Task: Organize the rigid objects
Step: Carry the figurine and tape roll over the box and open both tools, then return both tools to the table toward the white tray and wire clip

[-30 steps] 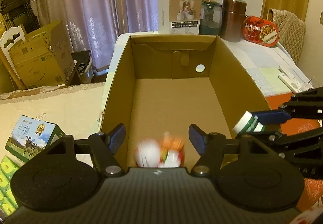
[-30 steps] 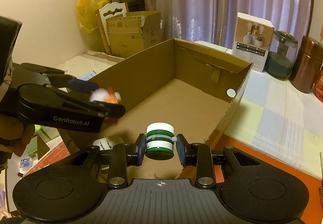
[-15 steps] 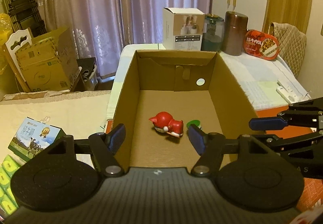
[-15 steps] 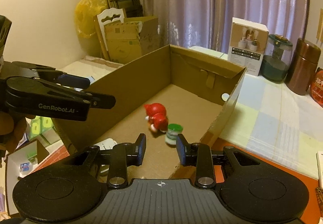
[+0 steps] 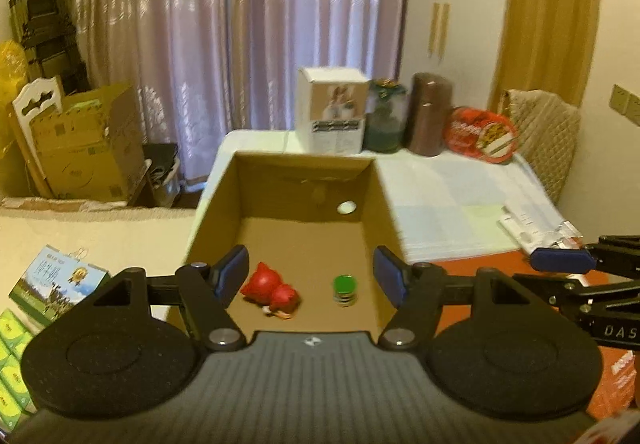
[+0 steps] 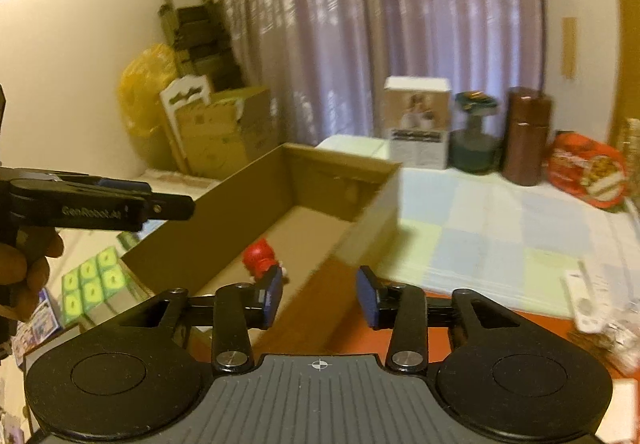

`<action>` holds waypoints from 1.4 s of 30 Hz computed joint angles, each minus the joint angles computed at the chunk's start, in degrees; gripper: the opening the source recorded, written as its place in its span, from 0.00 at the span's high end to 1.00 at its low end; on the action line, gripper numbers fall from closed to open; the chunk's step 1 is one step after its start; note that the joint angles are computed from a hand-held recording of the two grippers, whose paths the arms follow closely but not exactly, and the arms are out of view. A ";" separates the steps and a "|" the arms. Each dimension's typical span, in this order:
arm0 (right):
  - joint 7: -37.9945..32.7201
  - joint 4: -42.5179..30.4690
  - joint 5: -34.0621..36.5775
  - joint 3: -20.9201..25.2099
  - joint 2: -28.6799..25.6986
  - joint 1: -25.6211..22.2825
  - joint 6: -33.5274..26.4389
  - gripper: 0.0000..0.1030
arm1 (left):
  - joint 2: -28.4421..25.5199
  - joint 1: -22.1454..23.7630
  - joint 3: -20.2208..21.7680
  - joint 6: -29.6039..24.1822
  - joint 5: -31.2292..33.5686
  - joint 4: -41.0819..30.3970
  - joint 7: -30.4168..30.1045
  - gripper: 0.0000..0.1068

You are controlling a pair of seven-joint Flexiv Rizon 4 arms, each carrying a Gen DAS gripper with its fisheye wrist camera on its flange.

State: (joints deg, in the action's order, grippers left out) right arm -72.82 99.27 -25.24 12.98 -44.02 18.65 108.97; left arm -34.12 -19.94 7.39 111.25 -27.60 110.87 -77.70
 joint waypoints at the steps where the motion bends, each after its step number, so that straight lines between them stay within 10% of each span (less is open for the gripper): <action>1: -0.07 1.50 1.08 -1.07 1.12 0.43 1.00 0.57 | 0.18 -1.05 0.37 0.05 -0.33 -0.07 0.10 0.40; 9: -3.99 14.22 16.34 -12.54 9.81 8.04 9.24 0.27 | 0.38 -4.61 -2.42 2.04 -1.37 -1.00 -1.65 0.35; 25: -9.79 25.93 33.99 -17.86 14.94 6.40 12.08 0.18 | -7.56 -13.77 -1.45 -3.03 -2.84 -10.77 -2.09 0.18; 42: -4.84 23.47 27.14 -14.77 11.49 -1.53 8.05 0.08 | -14.33 -15.52 2.66 -11.28 3.68 -20.33 -10.84 0.10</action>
State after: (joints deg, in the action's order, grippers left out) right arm -77.66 122.74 1.89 -1.79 -32.53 17.12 117.01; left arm -48.45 -35.46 10.05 99.97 -23.92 90.55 -88.53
